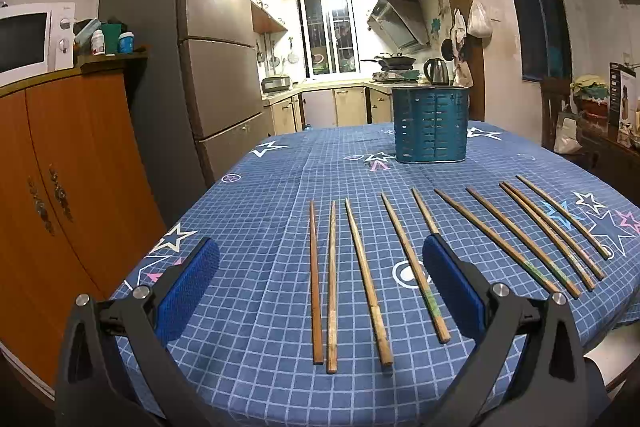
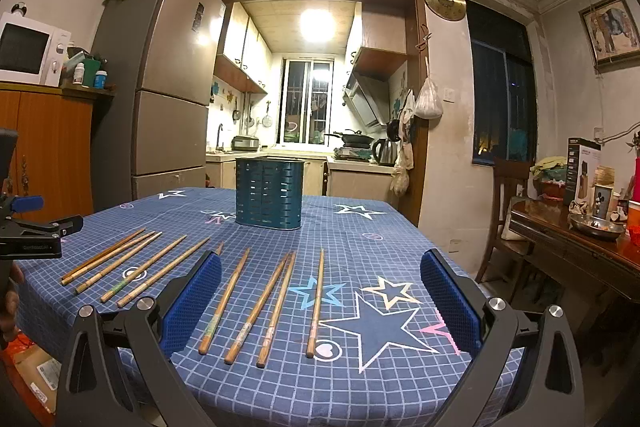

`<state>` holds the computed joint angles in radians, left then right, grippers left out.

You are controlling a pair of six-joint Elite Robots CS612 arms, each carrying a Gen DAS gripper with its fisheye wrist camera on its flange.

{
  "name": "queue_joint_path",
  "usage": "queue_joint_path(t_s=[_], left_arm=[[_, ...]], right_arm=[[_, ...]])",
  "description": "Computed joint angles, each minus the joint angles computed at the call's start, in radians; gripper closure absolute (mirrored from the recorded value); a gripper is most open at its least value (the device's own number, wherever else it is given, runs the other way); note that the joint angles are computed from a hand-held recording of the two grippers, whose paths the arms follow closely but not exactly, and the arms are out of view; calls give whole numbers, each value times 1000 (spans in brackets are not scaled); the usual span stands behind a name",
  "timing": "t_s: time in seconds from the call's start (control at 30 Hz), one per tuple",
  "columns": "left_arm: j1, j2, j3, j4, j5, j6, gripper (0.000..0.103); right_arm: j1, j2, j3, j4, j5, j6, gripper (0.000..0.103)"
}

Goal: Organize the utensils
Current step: 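Lower the left tool toward one chopstick while the right tool lowers toward another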

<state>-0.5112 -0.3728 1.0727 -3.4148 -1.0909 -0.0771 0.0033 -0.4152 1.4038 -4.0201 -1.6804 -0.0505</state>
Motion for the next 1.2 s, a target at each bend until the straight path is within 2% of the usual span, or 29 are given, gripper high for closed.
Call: queue_joint_path(t_s=[0.4, 0.6, 0.63, 0.7, 0.73, 0.8, 0.83, 0.9, 1.1, 1.2], left_arm=[[-1, 5, -8, -3, -7, 12, 5], [25, -7, 38, -26, -77, 51, 6], [34, -12, 51, -14, -105, 47, 8], [49, -19, 68, 11, -180, 37, 20], [52, -21, 74, 31, -203, 39, 22], [53, -19, 74, 60, -228, 51, 35], [54, -16, 70, 74, -239, 53, 38], [57, -11, 63, 95, -263, 45, 49], [67, -20, 101, 60, -274, -16, 58], [72, -21, 105, 82, -266, -25, 61]], right_arm=[[0, 2, -5, 5, 7, -5, 3], [-4, -1, 0, 17, 7, -9, 3], [-5, 0, 0, 21, 8, -6, 3], [-6, 1, -2, 35, 13, -3, 3], [-6, 2, -4, 44, 14, -5, 3], [-5, 5, -9, 59, 21, -6, 3], [-5, 6, -12, 67, 24, -9, 3], [-3, 8, -17, 77, 28, -14, 3], [-1, 12, -30, 104, 25, -21, 3], [2, 15, -40, 122, 33, -25, 3]])
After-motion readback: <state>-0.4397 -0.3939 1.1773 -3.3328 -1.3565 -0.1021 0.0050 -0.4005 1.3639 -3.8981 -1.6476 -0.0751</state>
